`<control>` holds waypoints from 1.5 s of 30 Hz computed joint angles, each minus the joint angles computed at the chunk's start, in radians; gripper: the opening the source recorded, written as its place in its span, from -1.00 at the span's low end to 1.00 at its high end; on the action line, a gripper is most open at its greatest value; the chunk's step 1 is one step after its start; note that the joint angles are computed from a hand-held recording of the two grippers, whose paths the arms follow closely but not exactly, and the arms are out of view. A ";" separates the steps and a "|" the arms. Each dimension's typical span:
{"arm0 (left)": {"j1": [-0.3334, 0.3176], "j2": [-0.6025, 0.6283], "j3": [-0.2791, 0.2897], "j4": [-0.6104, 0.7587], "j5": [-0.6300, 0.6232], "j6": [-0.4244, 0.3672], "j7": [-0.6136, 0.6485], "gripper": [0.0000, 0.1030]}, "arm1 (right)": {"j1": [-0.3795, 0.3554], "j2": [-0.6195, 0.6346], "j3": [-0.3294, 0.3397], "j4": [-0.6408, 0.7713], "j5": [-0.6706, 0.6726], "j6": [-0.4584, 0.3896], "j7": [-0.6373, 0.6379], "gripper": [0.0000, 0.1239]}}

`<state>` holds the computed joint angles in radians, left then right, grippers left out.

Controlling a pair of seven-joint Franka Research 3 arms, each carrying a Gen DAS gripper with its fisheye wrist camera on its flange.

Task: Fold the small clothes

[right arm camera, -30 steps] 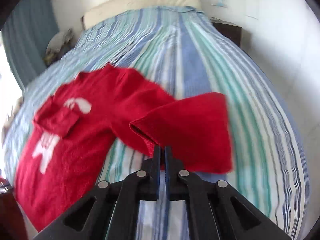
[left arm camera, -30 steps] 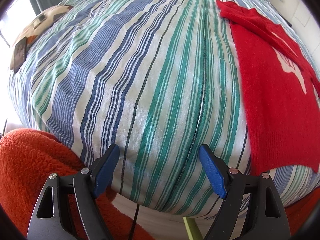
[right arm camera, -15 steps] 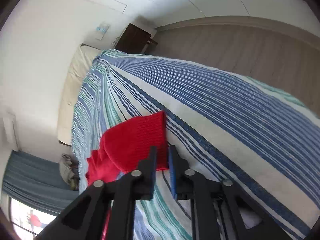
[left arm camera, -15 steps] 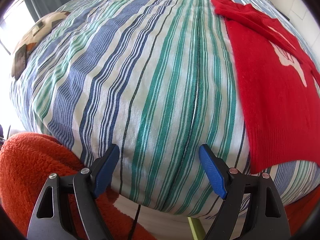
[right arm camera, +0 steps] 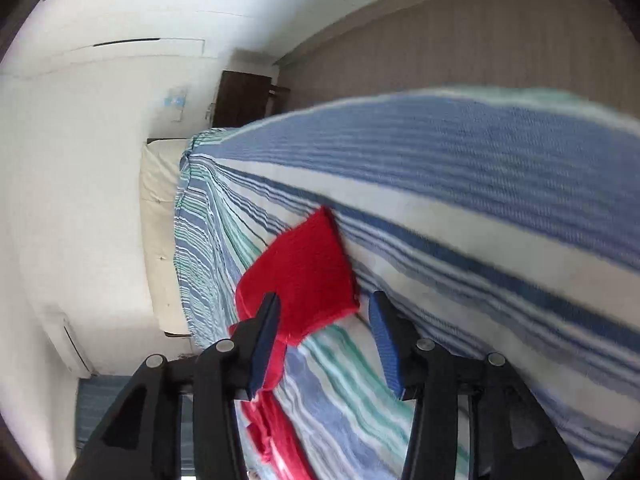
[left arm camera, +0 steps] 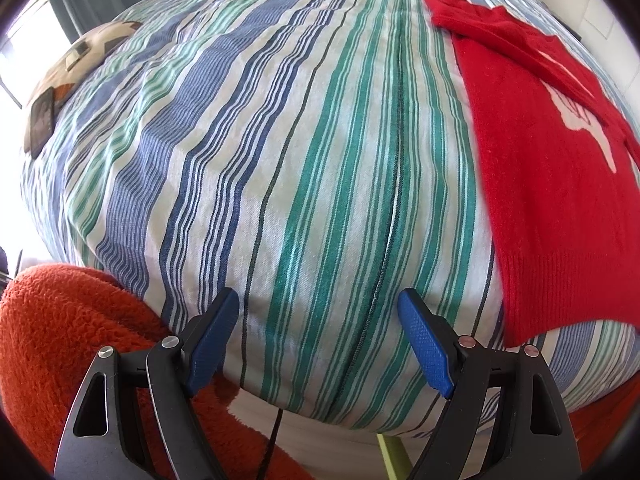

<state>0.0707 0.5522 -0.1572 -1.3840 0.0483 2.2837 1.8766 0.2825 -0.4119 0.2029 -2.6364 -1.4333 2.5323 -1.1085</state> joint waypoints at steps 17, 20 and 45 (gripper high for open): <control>-0.013 0.003 0.005 -0.003 0.027 0.012 -0.001 0.62 | 0.047 -0.048 -0.036 0.036 0.385 -0.270 -0.698 -0.93; -0.015 -0.010 0.003 -0.024 0.033 0.029 0.004 0.62 | 0.046 -0.005 -0.046 0.070 0.456 -0.281 -0.815 -0.93; 0.003 -0.015 -0.001 -0.022 0.003 0.020 0.001 0.62 | 0.052 0.222 -0.104 0.315 0.838 -0.264 -1.626 -0.76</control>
<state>0.0741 0.5373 -0.1579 -1.4064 0.0515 2.3042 1.8774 0.3341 -0.1894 0.0994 -2.3210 -0.5958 2.2684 -2.7344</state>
